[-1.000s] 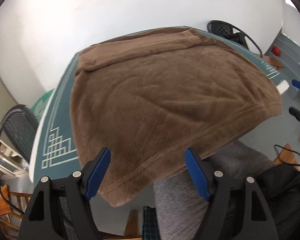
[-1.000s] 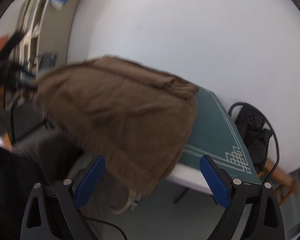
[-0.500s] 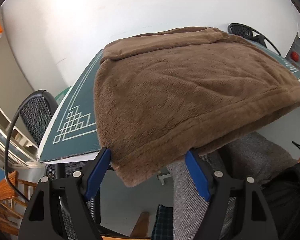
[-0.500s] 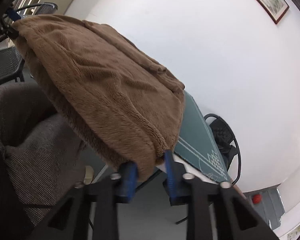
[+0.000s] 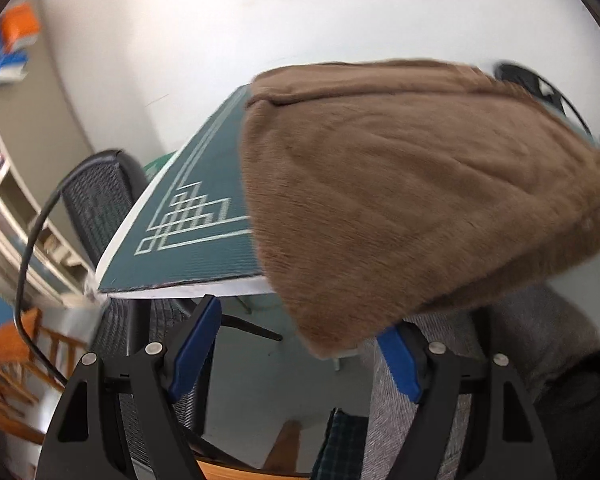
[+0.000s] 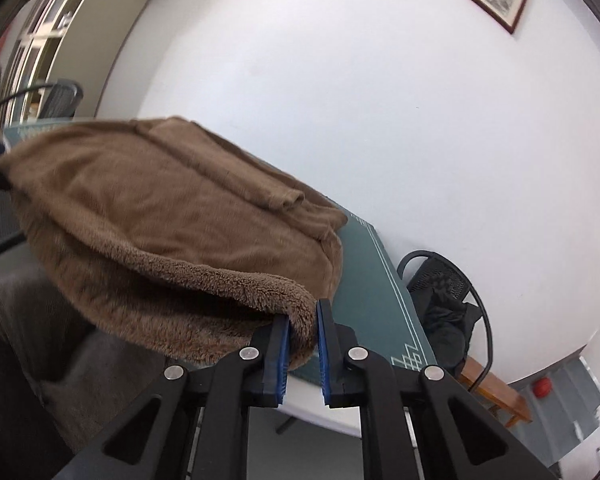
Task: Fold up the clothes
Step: 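Grasp the brown blanket edge with both grippers and lift it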
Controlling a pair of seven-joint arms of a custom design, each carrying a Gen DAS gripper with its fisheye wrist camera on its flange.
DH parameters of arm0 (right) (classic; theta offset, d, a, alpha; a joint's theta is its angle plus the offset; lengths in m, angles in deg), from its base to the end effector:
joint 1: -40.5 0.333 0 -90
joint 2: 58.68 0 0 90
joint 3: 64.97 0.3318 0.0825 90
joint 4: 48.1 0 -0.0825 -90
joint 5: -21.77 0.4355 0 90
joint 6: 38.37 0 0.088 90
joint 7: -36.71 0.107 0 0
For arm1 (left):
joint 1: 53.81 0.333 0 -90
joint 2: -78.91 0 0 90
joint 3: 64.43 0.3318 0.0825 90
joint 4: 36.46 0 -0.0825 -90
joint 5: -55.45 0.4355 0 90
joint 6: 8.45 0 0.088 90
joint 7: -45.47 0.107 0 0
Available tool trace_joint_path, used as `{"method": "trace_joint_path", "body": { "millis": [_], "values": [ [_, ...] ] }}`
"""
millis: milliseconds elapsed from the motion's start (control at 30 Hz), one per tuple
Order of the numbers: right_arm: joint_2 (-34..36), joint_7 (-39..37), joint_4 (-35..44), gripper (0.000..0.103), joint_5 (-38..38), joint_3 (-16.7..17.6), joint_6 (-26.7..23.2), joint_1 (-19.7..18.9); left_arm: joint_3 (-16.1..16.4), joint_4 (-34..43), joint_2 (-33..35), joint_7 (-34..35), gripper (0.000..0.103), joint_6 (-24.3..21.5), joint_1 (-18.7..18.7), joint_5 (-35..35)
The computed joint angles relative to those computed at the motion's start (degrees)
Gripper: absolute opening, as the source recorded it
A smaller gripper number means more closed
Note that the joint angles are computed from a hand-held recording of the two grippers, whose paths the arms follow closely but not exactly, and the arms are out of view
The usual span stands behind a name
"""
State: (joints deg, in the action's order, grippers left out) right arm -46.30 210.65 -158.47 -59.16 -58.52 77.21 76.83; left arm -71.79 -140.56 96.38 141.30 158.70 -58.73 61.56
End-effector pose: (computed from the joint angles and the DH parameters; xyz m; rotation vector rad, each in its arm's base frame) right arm 0.5281 0.4055 0.3970 -1.7514 1.6453 -1.5746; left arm 0.7139 -0.1529 0.4566 -1.3844 2.0614 -0.7550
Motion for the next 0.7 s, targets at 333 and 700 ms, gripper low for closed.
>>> {"method": "trace_joint_path", "body": {
  "millis": [333,700],
  "values": [
    [0.7,-0.5,1.5,0.013,-0.3,-0.4,-0.4,-0.3,-12.2,2.2,-0.5,20.0,0.055,-3.8,11.2,-30.0],
    [-0.8,-0.1,0.8,0.013,0.0,-0.9,2.8,-1.6,-10.5,6.5,-1.1,26.1,0.014,-3.8,8.7,-37.8]
  ]
}}
